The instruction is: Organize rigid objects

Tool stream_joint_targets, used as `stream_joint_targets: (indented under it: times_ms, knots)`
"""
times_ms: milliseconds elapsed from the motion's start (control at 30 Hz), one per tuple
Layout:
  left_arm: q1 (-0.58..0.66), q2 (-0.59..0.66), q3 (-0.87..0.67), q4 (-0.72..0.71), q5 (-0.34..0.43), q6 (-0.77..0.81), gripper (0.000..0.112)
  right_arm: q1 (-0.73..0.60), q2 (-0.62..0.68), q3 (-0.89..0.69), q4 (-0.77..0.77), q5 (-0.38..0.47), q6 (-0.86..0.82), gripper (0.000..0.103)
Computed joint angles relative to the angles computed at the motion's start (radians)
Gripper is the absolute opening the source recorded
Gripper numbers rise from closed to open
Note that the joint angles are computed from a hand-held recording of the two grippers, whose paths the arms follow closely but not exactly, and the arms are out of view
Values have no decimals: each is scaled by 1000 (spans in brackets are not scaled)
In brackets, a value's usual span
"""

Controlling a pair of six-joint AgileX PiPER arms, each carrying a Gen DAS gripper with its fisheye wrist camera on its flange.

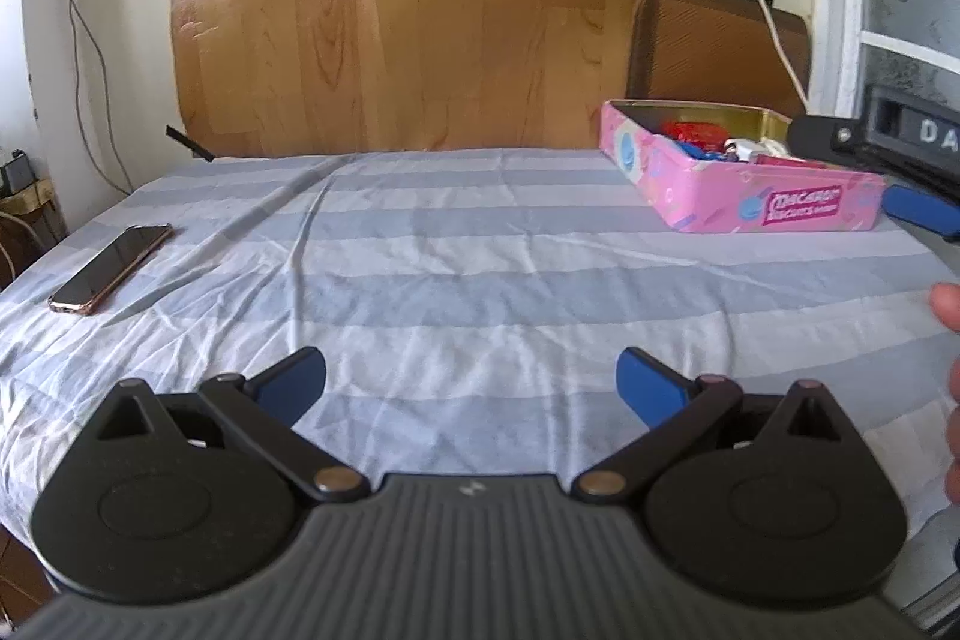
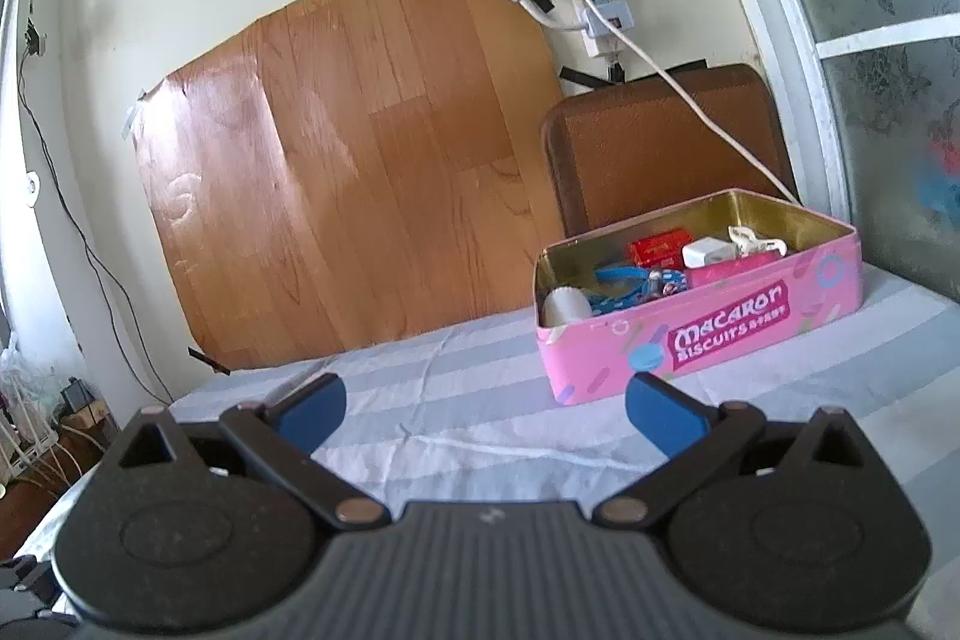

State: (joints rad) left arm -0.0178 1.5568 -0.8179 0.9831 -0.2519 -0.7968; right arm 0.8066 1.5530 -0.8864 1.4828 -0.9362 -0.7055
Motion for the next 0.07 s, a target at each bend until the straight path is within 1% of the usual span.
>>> stream_joint_targets:
  times_ms: [67]
  knots:
    - [-1,-4,6,-16,-7,20,103,-3,0,-1,2,5,-2,103]
